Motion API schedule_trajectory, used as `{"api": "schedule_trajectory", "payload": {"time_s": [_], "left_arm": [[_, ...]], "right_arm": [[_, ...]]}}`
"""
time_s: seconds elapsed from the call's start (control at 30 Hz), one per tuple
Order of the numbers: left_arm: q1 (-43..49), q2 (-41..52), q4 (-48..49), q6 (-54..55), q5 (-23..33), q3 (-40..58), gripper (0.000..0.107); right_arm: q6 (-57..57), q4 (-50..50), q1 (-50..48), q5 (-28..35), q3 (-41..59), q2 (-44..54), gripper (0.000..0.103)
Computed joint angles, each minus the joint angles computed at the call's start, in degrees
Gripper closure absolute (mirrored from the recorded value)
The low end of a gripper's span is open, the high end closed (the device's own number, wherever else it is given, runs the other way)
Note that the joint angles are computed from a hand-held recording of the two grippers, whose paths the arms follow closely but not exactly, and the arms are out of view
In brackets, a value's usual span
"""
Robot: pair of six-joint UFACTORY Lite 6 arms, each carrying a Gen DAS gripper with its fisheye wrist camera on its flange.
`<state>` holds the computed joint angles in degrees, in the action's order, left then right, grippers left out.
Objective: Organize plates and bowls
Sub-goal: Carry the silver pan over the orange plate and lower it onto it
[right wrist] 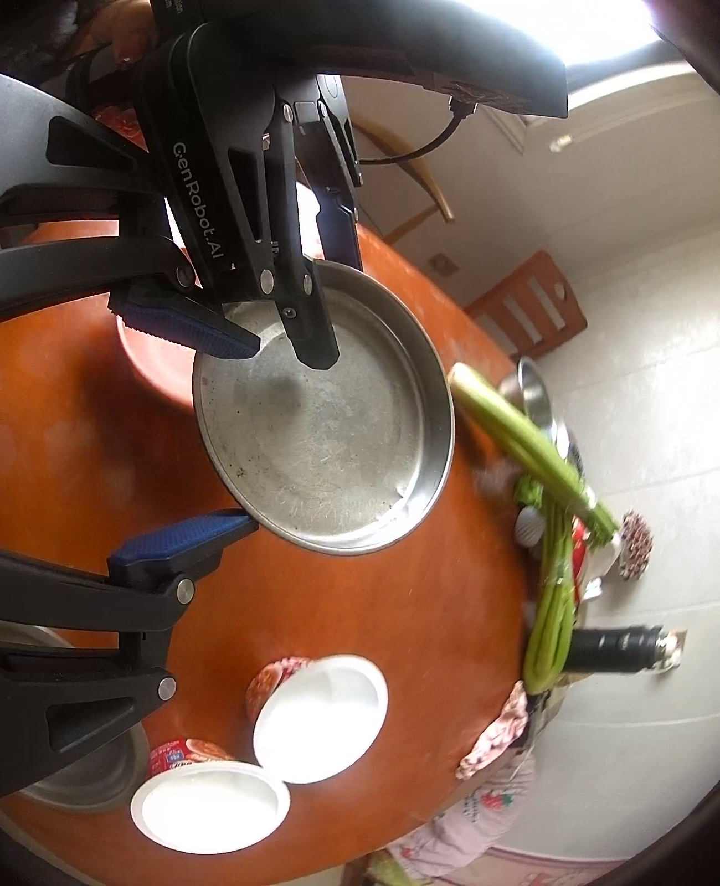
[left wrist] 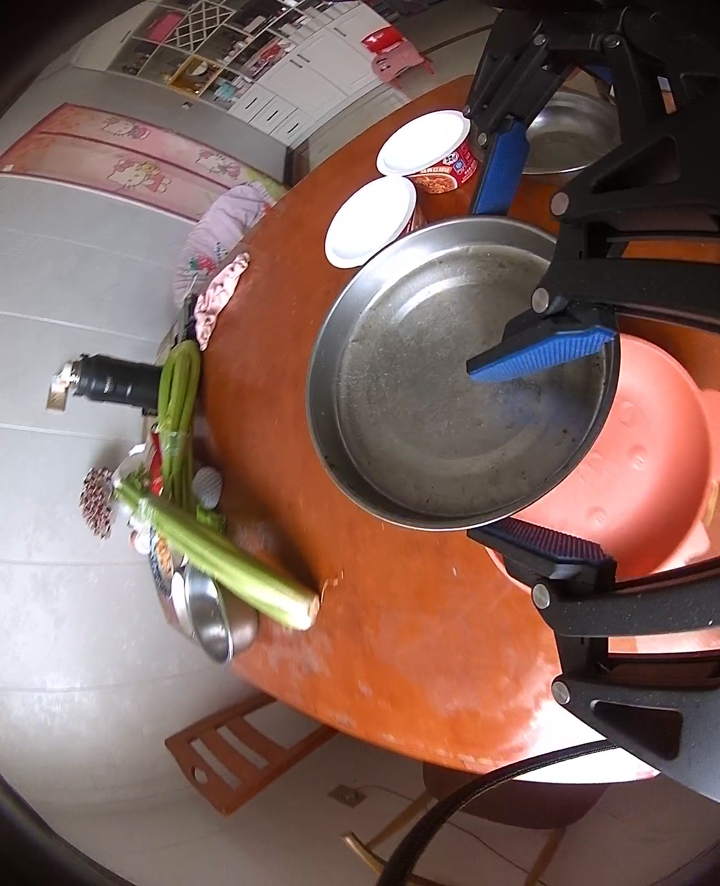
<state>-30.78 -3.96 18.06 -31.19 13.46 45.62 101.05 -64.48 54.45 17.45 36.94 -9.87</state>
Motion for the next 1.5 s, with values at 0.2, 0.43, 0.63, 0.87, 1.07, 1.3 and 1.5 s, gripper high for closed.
{"api": "schedule_trajectory", "payload": {"time_s": [0.2, 0.43, 0.63, 0.87, 1.07, 1.3, 1.5], "left_arm": [[2.93, -8.41, -0.09, 0.25, 0.76, -6.57, 0.056], [4.95, -14.00, 0.48, 0.13, 0.86, -12.83, 0.056], [6.06, -14.02, -0.70, 1.23, -1.16, -15.91, 0.057], [7.35, -9.12, -6.40, 6.40, -5.12, -17.06, 0.058], [8.46, -4.98, -16.36, 15.98, -8.31, -17.44, 0.058], [8.97, -3.01, -19.92, 19.49, -9.45, -17.15, 0.058], [9.12, -2.67, -22.34, 21.81, -9.75, -17.29, 0.058]], "right_arm": [[2.48, -1.93, 5.50, 2.58, 4.15, 3.34, 0.045], [8.93, -7.22, 8.88, 2.51, 5.38, 6.72, 0.045], [17.54, -14.36, 9.49, 1.16, 5.70, 10.63, 0.045], [22.48, -19.20, 8.86, -0.38, 6.08, 14.85, 0.045], [25.77, -23.03, 7.36, -2.19, 6.68, 18.19, 0.045], [27.78, -26.07, 6.50, -2.76, 7.75, 20.57, 0.045], [26.52, -24.87, 7.22, -1.96, 8.20, 21.02, 0.045]]}}
